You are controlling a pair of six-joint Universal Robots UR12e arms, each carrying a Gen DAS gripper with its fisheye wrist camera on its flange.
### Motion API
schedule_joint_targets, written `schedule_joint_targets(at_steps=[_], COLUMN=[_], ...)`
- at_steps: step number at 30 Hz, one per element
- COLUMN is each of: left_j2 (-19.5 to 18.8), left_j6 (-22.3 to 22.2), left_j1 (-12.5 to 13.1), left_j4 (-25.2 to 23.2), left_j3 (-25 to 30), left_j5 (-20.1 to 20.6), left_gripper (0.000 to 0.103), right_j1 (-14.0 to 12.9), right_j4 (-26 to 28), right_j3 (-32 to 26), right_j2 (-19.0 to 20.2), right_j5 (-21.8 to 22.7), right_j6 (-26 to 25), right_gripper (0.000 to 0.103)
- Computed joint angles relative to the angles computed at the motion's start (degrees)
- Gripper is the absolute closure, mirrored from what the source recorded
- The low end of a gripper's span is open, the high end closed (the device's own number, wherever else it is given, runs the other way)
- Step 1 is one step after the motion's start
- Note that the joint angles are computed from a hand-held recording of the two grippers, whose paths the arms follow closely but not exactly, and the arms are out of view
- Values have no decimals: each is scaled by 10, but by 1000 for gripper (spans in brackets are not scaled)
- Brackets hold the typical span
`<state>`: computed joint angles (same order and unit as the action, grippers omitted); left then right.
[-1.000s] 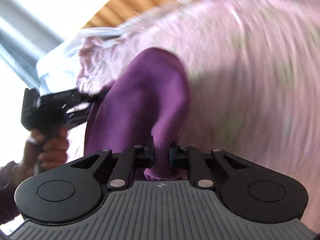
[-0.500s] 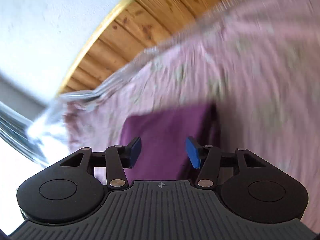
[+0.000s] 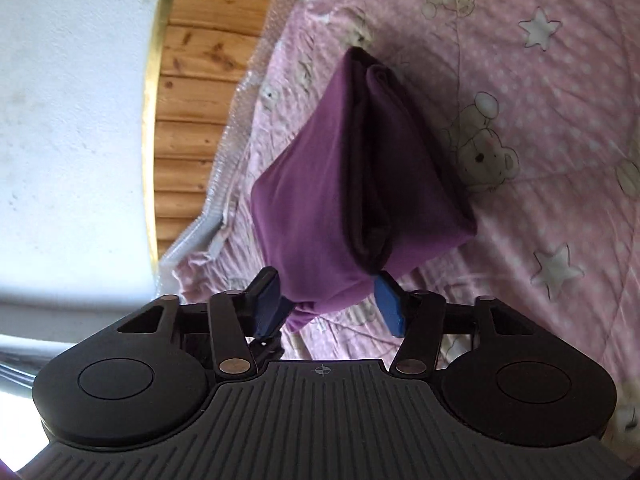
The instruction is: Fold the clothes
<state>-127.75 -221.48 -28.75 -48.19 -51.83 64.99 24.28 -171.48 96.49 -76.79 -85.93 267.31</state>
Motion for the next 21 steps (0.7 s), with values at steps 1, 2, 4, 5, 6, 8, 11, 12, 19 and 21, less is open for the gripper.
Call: schedule_joint_targets(at_steps=[1, 2, 4, 5, 6, 8, 11, 12, 19, 21], left_j2=[-1, -3, -6, -8, -9, -5, -3, -3, 7, 24], left_j6=[0, 1, 15, 24, 32, 51, 92, 106, 147, 161], left_j1=[1, 2, 2, 2, 2, 2, -2, -5, -6, -1], left_j4=[1, 2, -4, -7, -10, 8, -28, -46, -75, -50], left_j3=[0, 0, 6, 10, 13, 6, 10, 13, -2, -21], left_j5=[-6, -11, -9, -7, -4, -5, 18, 30, 38, 21], left_gripper=[67, 67, 67, 71, 78, 87, 90, 90, 84, 84], right_j1=[2, 3, 1, 0, 0, 3, 9, 11, 24, 33], right_j4=[0, -3, -31, -27, 1, 74, 179, 212, 303, 313], right_j3=[1, 1, 0, -6, -18, -48, -88, -100, -95, -101], right_j2=[1, 4, 14, 17, 17, 14, 16, 18, 16, 8], right_j5=[-6, -8, -7, -11, -24, -60, -87, -90, -94, -125], right_j6=[5, 9, 19, 10, -19, -106, -206, -234, -301, -322], right_gripper=[36, 36, 42, 50, 82, 95, 95, 95, 90, 86])
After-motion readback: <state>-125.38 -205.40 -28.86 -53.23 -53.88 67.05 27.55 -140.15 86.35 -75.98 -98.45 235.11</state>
